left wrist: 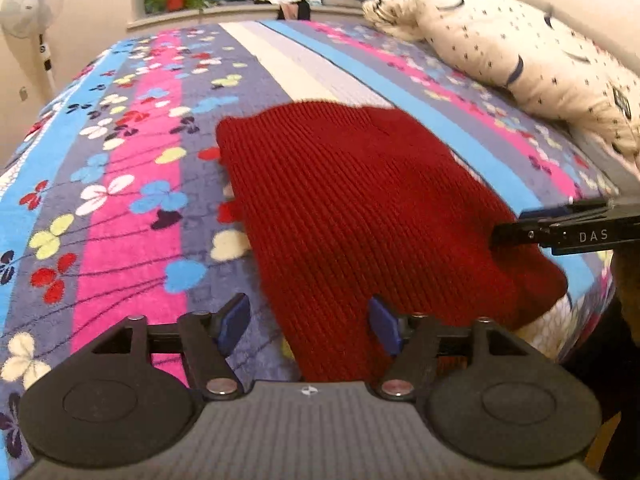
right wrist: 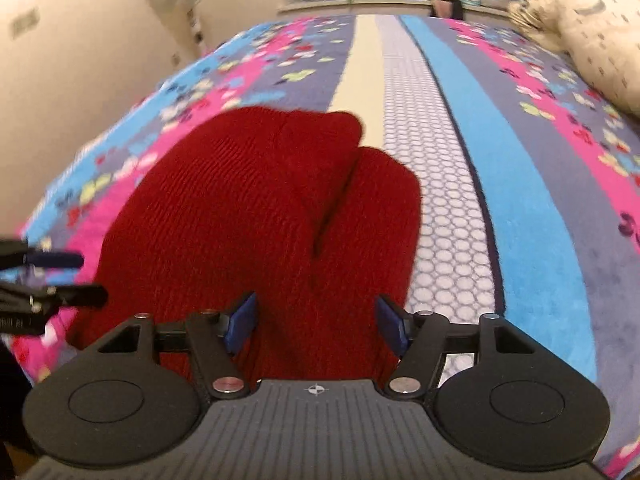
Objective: Fold small clothes
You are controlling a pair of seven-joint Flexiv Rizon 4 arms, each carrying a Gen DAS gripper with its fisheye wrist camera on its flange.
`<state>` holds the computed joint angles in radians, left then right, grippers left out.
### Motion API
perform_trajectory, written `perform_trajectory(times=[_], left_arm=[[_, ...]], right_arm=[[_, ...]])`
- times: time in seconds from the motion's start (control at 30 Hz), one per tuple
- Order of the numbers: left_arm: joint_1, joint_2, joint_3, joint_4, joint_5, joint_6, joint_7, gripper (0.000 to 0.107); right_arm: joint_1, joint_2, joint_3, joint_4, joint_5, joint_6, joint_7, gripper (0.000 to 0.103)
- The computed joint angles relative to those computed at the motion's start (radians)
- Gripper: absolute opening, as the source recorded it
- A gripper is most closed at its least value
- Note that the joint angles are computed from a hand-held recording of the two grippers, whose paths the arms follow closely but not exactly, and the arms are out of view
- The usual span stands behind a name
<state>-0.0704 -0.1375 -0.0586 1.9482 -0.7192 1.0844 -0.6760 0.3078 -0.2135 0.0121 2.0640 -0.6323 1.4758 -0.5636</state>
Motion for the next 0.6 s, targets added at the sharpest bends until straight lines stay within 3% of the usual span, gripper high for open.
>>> perform_trajectory(times=[0.1,0.2,0.27,0.33,0.4,0.53,0.6], left_arm=[[-0.001,-0.006,-0.017,-0.006,-0.086,0.026,0.014,0.091],[0.002,-0.029,-0.024,-0.036,-0.140,0.019,-0.007,0.091],[0.019,-0.067,-0.025,-0.089,-0.160,-0.047,-0.076,0.091],[0.044,-0.127,-0.027,-0.168,-0.155,-0.135,-0.169,0.091],[0.072,-0.194,-0.034,-0.250,-0.138,-0.225,-0.250,0.091],[0.142,-0.322,-0.082,-0.368,-0.207,-0.407,-0.378,0.097],[0.162,-0.369,-0.108,-0.395,-0.253,-0.454,-0.401,0.100]], right_arm=[[-0.015,-0.017,0.004,-0.005,0.078,0.048,0.041,0.079],[-0.067,-0.056,0.067,-0.042,0.224,0.072,0.022,0.092],[-0.146,-0.105,0.170,-0.100,0.381,0.059,-0.030,0.097],[-0.268,-0.173,0.328,-0.181,0.542,0.033,-0.123,0.099],[-0.354,-0.239,0.445,-0.251,0.642,0.014,-0.203,0.102],[-0.383,-0.299,0.504,-0.327,0.715,-0.016,-0.295,0.102],[-0.390,-0.310,0.521,-0.350,0.742,-0.036,-0.338,0.102]])
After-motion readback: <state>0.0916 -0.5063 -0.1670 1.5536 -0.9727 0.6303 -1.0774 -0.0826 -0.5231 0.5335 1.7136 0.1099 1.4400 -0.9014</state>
